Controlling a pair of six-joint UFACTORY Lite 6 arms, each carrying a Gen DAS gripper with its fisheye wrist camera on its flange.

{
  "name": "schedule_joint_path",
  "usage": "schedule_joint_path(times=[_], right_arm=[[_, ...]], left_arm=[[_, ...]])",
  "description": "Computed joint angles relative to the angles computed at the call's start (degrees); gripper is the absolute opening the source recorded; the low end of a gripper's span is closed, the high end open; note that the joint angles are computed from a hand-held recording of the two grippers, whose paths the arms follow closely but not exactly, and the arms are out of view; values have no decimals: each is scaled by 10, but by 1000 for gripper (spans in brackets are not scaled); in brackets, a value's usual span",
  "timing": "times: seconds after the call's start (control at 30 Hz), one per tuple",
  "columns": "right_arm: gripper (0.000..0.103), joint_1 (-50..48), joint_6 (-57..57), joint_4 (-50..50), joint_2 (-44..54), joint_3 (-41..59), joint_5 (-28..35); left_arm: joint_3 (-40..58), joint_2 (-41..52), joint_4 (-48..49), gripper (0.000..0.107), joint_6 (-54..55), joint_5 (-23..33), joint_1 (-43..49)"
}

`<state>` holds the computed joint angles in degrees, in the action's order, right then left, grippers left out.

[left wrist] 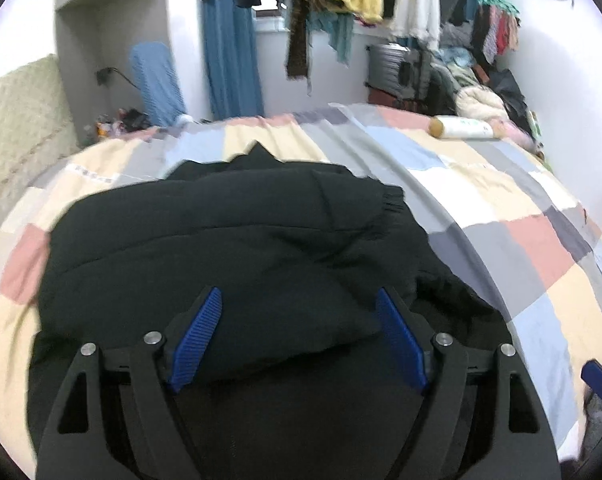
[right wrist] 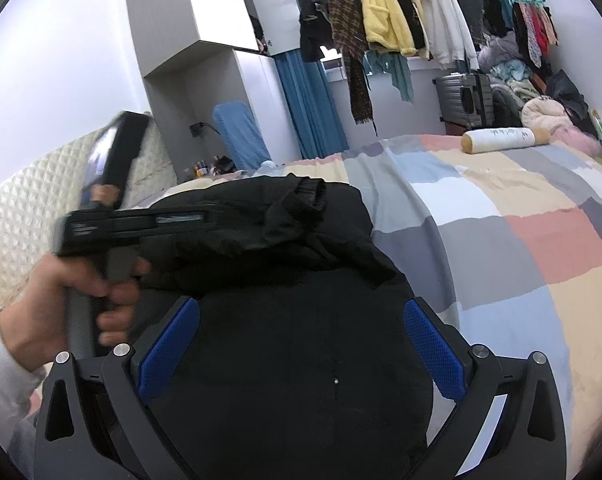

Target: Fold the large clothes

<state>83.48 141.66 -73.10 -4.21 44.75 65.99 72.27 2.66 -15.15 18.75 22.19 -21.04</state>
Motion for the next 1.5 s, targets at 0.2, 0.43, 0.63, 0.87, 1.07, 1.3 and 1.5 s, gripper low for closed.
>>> schedule_joint_path(times=[0.2,0.43,0.63,0.87,1.07,1.3,1.5], right_arm=[[103,1,-20,-6,31,35,-1],[103,-9,-35,-15,63,71,-13],[103,-55,-85,-20,95,120,-49],[102,-200,-115,-61,136,164,-181],[95,-326,-103,-105,199,209,-283],[61,-400,-58,-162,255,247,-341],[24,-407,-106,-138,307,310,-357]], left_arm=[[-73,-103,-123,80,152,28,90],[-175,-188,-318,84,409,77,273],[-191,-129,-457,100,598,96,411],[-99,26,-487,103,634,27,423],[-26,156,-539,103,705,-64,387],[75,270,-416,103,547,-57,379],[105,295,-469,103,559,-77,367]])
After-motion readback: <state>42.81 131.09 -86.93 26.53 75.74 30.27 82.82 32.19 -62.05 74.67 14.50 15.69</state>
